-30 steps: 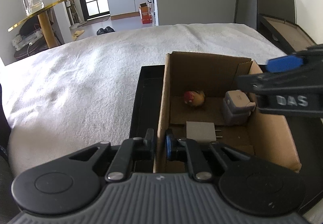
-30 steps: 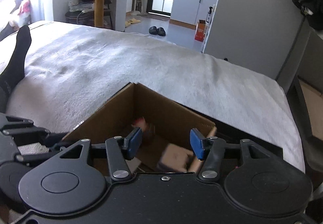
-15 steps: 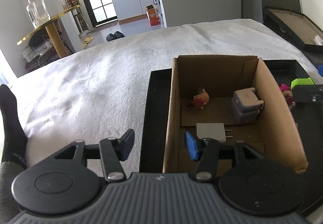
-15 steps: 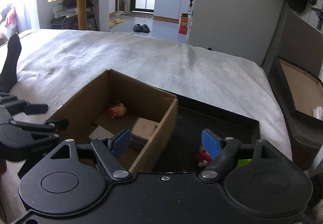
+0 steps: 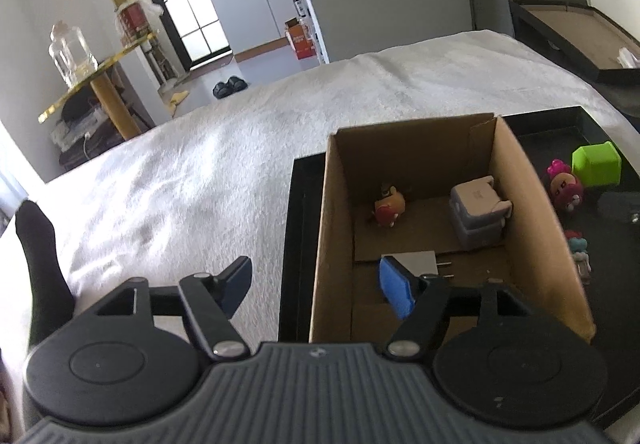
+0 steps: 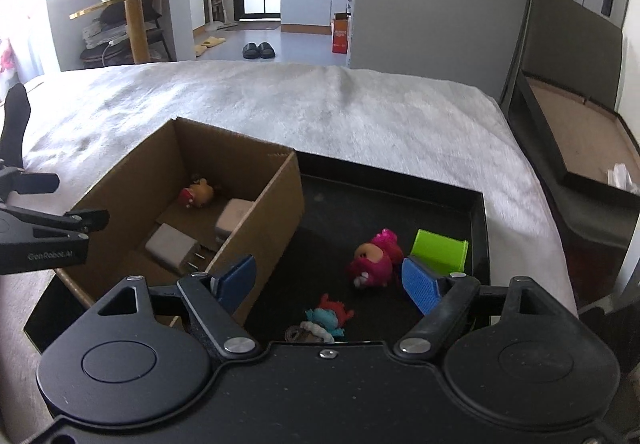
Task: Organize rigid objects
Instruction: 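Return the right tool to the tray and grasp the blue-haired figurine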
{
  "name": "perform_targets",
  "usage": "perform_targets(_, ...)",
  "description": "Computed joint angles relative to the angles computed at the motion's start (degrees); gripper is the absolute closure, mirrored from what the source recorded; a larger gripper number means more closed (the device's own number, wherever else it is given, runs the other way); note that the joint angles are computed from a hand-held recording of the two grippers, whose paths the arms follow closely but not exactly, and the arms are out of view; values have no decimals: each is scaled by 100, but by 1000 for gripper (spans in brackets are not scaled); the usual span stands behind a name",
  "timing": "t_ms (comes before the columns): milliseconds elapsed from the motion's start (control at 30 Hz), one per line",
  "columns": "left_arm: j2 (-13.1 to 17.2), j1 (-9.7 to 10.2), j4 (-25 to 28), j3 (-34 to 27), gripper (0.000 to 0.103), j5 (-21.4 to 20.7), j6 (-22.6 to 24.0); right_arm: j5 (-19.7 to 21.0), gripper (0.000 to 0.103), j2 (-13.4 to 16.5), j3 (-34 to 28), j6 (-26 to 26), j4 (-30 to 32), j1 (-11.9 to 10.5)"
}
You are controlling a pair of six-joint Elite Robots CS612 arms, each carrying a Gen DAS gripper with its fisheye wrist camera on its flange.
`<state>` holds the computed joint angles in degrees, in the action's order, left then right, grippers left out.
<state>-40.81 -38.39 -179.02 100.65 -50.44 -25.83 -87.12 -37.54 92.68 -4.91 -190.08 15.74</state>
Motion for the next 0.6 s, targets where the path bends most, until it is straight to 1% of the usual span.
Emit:
perform_targets(200,-48,-63,42,-32,30,175,113,151,24,51,38,302,70,-78)
perform_targets(400,-16,-105,298,-151,28,322,213,431,25,144,29,449,75,-163)
perform_targets(433,0,-107,370,-188,28,345,229,490,25,164,22,485,99,-176)
perform_targets(533,38,-117,529,-270,28,381,290,635,34,227,-15,542,172,-204)
perform_targets(600,83,-133,625,-341,28,446,348,657,38,269,-38,619,190,-218)
